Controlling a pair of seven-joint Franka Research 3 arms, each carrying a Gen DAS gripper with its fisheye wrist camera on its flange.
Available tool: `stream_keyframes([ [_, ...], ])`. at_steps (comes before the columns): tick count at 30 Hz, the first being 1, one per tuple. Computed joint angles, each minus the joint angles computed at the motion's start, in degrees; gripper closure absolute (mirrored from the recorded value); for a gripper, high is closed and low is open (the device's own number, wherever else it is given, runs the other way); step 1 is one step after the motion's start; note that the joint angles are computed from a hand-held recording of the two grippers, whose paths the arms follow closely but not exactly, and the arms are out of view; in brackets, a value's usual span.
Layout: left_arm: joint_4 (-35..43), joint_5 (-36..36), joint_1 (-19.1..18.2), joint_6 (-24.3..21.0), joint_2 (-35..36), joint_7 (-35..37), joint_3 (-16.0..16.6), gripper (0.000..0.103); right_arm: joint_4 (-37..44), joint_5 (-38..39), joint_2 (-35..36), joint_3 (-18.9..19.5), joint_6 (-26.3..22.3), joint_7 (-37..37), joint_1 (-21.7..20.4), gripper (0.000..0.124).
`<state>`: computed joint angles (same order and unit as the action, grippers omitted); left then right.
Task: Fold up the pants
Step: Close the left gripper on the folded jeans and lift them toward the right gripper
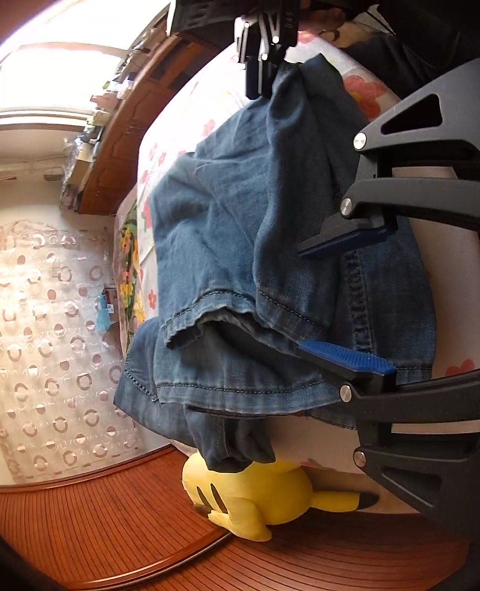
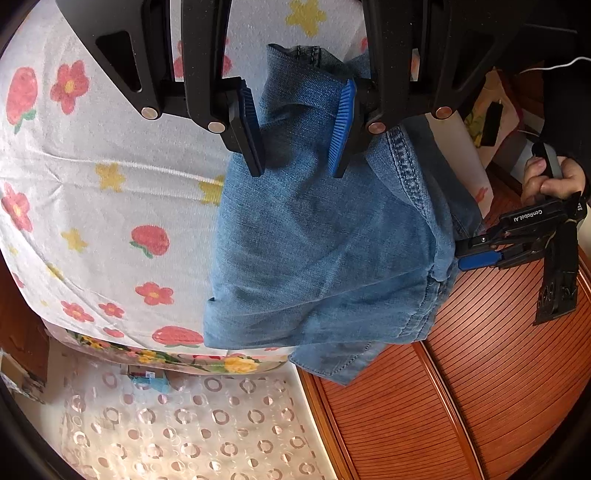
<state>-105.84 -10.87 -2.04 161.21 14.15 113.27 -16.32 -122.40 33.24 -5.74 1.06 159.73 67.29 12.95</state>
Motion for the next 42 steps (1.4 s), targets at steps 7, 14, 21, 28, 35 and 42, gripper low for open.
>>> stream_keyframes([
  [7, 1.62, -1.9, -0.06, 1.56, 0.45, 1.59, -1.1, 0.055, -0.46, -0.14, -0.63, -0.25, -0.35, -0.18, -0.07, 0.087],
  [14, 4.15, 0.66, 0.02, -1.18, 2.87, 0.21, -0.92, 0.065, -0.6, 0.88, -0.67, -0.38, -0.28, -0.91, 0.0, 0.086],
  [21, -2.41, -11.96, 4.91, 3.8, -1.69, 11.71, -5.87, 0.1, -0.54, 1.3, -0.59, -0.41, -0.36, -1.17, -0.14, 0.086],
  [28, -4.87, -18.9, 3.07, 3.17, -4.86, 15.69, -2.47, 0.101, -0.21, 1.21, -0.6, -0.23, 0.96, -1.8, 0.2, 0.086],
  [35, -4.14, -18.64, 1.43, 3.22, -4.09, 13.61, -0.1, 0.075, 7.52, 1.47, 3.93, 0.89, -1.04, -5.2, 1.28, 0.086],
  [42, -3.66, -17.59, 2.23, 5.47, -3.41, 11.41, 0.02, 0.029, 17.67, 5.25, 11.62, 3.68, -3.33, -9.02, 2.28, 0.086],
])
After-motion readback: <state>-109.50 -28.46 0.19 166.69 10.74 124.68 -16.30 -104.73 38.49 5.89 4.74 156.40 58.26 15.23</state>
